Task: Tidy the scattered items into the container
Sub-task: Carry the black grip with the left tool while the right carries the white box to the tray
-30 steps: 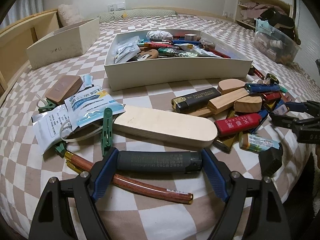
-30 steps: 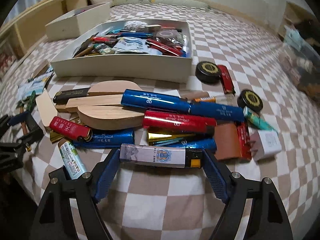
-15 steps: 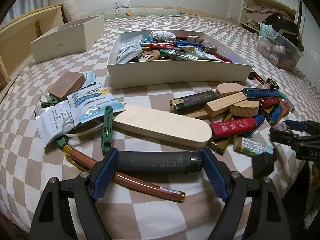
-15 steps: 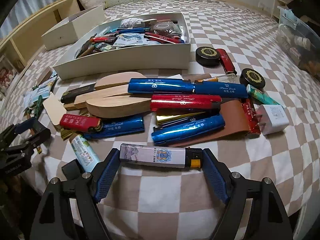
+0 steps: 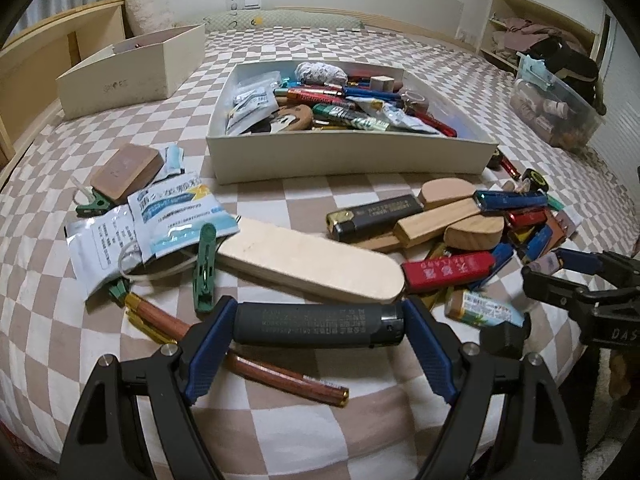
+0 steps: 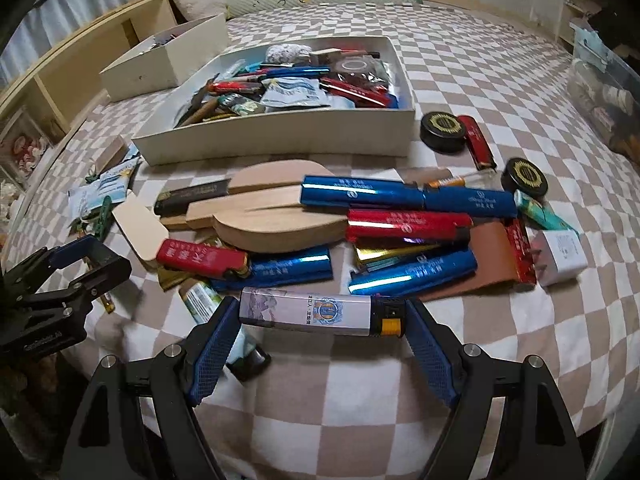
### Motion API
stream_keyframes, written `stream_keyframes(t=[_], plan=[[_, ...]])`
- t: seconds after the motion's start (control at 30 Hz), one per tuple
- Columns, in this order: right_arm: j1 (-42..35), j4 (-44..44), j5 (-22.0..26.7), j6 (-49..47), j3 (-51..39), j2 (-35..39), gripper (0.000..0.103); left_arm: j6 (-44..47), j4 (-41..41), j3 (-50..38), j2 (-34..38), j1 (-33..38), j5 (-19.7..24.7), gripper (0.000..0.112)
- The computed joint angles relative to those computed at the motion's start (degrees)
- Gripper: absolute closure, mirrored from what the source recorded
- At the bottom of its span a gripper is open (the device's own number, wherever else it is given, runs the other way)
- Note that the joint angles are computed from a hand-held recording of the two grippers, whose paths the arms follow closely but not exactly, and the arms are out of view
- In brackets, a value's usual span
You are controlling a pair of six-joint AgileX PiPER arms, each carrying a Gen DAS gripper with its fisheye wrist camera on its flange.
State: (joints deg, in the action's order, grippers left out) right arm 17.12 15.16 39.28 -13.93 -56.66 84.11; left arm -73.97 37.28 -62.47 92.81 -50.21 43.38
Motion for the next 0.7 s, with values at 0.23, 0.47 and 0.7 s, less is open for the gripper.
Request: stream_keyframes(t=[0.23,0.47,0.7], plan=[[0.38,0.89,2.07,-0.43,-4.5,2.68,0.021,4.58,-0.99,-3.71,0.62,1.82,0.56,0.029],[0.46,1.08,3.42,-0.2,-10.15,5.35,0.021,9.55,-1.43,-9.41,3.05,4.56,1.4,0.029],[0.36,1.47,4.15,0.4,-14.77,8.65,0.021,13.01,-3.22,-14.11,5.27,7.46,1.1,0.029]])
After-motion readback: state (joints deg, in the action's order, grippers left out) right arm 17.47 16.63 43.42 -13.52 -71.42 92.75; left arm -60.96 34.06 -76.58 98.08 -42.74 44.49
